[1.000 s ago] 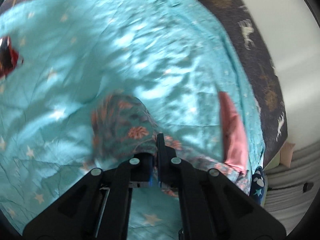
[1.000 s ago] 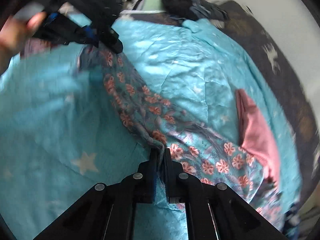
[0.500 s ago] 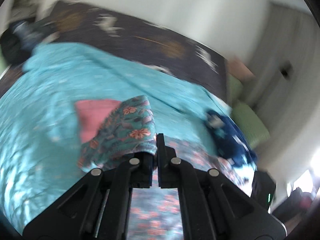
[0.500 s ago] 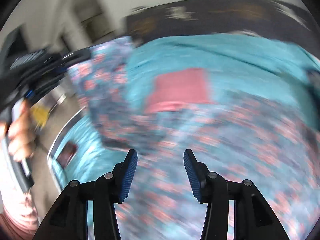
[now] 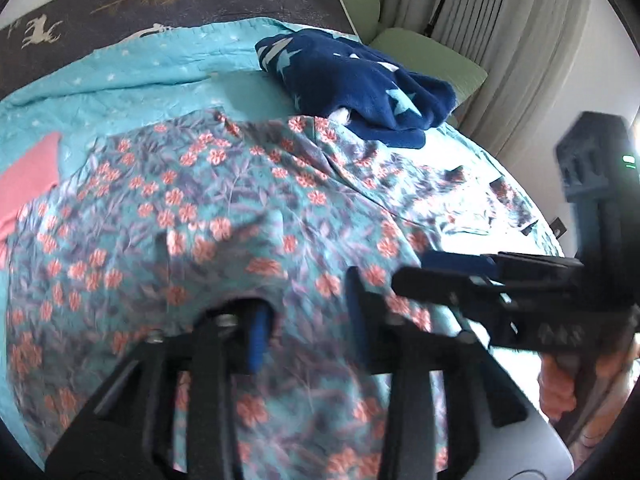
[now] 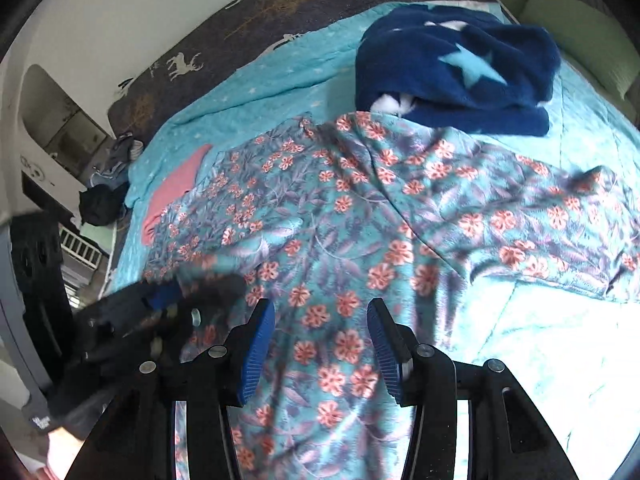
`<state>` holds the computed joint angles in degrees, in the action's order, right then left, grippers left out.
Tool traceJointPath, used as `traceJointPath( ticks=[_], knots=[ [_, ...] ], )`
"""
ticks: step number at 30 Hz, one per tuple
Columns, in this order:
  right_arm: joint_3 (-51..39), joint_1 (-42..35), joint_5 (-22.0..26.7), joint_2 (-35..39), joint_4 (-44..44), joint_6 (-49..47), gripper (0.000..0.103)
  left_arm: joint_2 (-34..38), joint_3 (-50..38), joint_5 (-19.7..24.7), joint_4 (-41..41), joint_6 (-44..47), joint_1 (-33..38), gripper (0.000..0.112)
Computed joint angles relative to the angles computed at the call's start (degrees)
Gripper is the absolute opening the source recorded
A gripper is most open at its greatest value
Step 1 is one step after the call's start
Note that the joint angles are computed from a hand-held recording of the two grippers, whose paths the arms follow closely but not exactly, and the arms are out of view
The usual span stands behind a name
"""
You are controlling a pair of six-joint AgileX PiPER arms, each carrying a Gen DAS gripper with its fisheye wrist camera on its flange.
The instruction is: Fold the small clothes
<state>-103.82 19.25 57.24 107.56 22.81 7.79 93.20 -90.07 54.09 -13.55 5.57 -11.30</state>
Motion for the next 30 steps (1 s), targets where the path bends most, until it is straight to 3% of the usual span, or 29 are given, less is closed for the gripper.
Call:
traceJointPath(
  ticks=[6, 8, 10, 14, 18, 25, 28, 30],
  knots=[
    [-0.93, -1.35, 0.93, 2.53, 7.48, -6.40, 0.049, -12.84, 8.80, -2.42, -9.14, 5.11, 9.79, 0.069],
    [-2.14, -1.04, 1.62, 3.71, 8.58, -7.19, 0.049, -15.61, 10.47, -2.53, -10.91, 6.19, 13.29, 0.070],
    [-3.40, -0.30, 2.09, 4.41, 7.84, -6.60, 0.049, -16.91, 11.19, -2.70, -7.72, 4.22, 14.25, 0.070],
    [-4.89, 6.24, 0.70, 2.44, -5.01, -3.91, 0.050, -18.55, 15.50, -5.43, 3.80, -3.17, 14.02, 0.070],
    [-5.99, 19.14, -1.08, 1.67, -27.91, -1.22, 0.065, -19.58, 20.62, -7.59, 12.68, -9.34, 17.16, 0.070],
    [-24.15, 27.47, 9.06, 16.05, -42.64, 1.48, 0.065, -20.93, 23.08, -3.73, 2.90, -0.51, 33.34, 0.070],
    [-27.58, 27.25, 10.21, 18.69, -45.31, 6.65, 0.059, -18.38, 21.82, -2.51, 11.67, -5.27, 30.83, 0.070],
    [-25.36, 24.47, 8.67, 16.59, -42.74, 13.49, 0.040, -15.84, 20.58, -1.96, 14.86, -7.90, 30.49, 0.070]
  ],
)
